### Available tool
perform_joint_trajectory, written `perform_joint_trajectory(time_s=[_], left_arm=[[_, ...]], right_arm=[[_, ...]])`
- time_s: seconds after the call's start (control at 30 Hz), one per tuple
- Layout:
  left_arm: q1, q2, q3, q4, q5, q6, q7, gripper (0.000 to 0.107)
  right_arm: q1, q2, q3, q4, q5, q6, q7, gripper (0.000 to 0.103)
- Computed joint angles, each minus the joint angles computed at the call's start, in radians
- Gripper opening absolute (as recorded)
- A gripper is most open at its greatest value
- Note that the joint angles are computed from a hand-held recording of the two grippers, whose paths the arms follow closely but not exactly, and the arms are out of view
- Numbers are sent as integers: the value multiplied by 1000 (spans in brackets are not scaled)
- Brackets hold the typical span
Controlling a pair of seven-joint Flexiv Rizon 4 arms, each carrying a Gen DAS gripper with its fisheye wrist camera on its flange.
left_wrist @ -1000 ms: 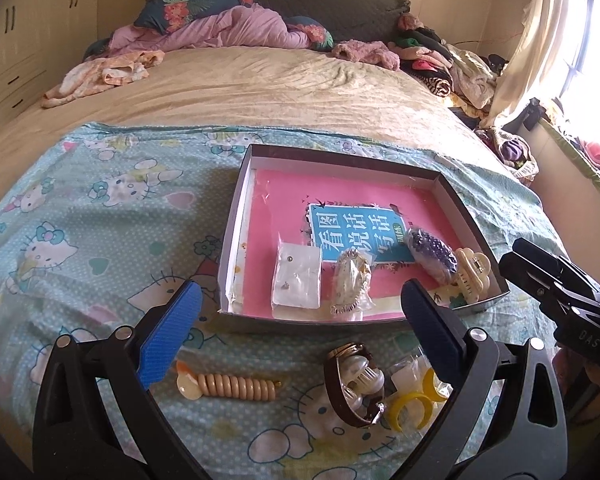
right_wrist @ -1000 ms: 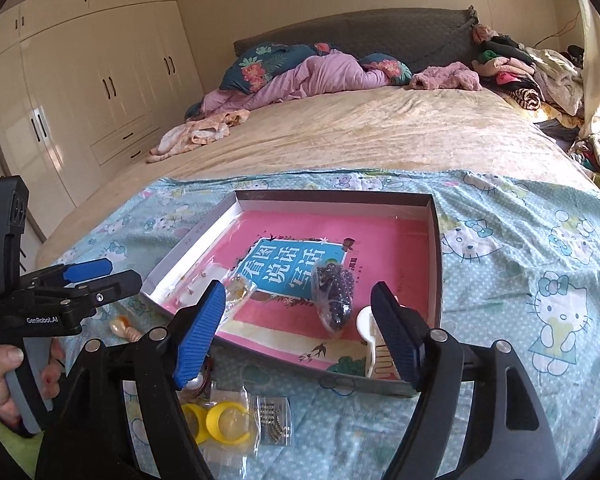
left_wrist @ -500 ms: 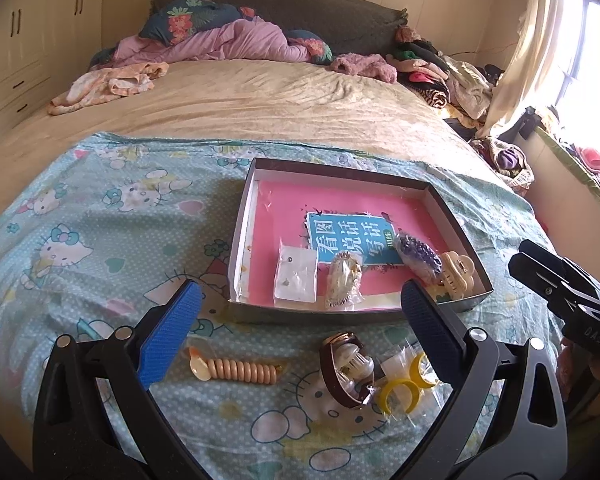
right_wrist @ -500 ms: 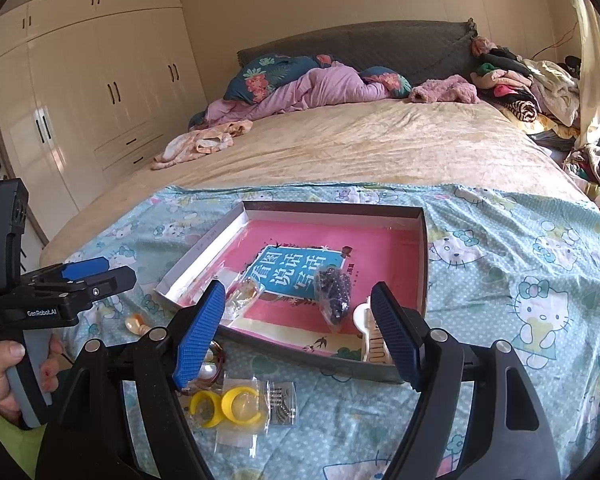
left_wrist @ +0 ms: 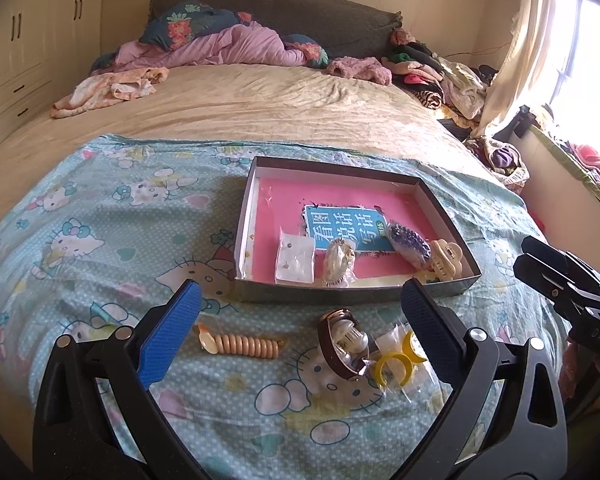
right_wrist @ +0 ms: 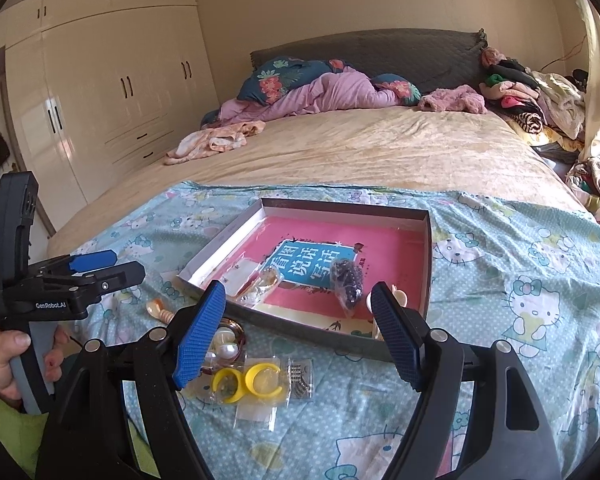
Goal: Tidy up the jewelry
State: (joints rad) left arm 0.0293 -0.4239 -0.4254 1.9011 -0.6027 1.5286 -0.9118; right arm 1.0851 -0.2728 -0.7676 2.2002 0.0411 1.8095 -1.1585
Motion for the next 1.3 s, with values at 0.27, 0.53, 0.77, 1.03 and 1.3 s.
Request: perform_joint_trajectory(time_s=[0.27, 0.53, 0.77, 1.03, 1.3], left_arm=[[12, 19, -14, 36, 3, 19, 9, 93], [20, 25, -18, 63, 20, 28, 9, 93], [20, 18, -4, 77, 35, 14, -2, 93], [-34, -2, 80, 64, 77, -36, -38, 93], [-67, -25, 135, 40, 109, -78, -77, 93]], right_arm=[[73, 27, -54, 40, -9, -11, -12, 74], [17, 29, 30, 63, -58, -29, 15, 74], [-82, 6, 152, 66, -101, -45, 47, 74], [-158, -47, 245, 45, -155, -62, 80, 74], [-192, -105, 288, 5, -191, -77, 79, 74]])
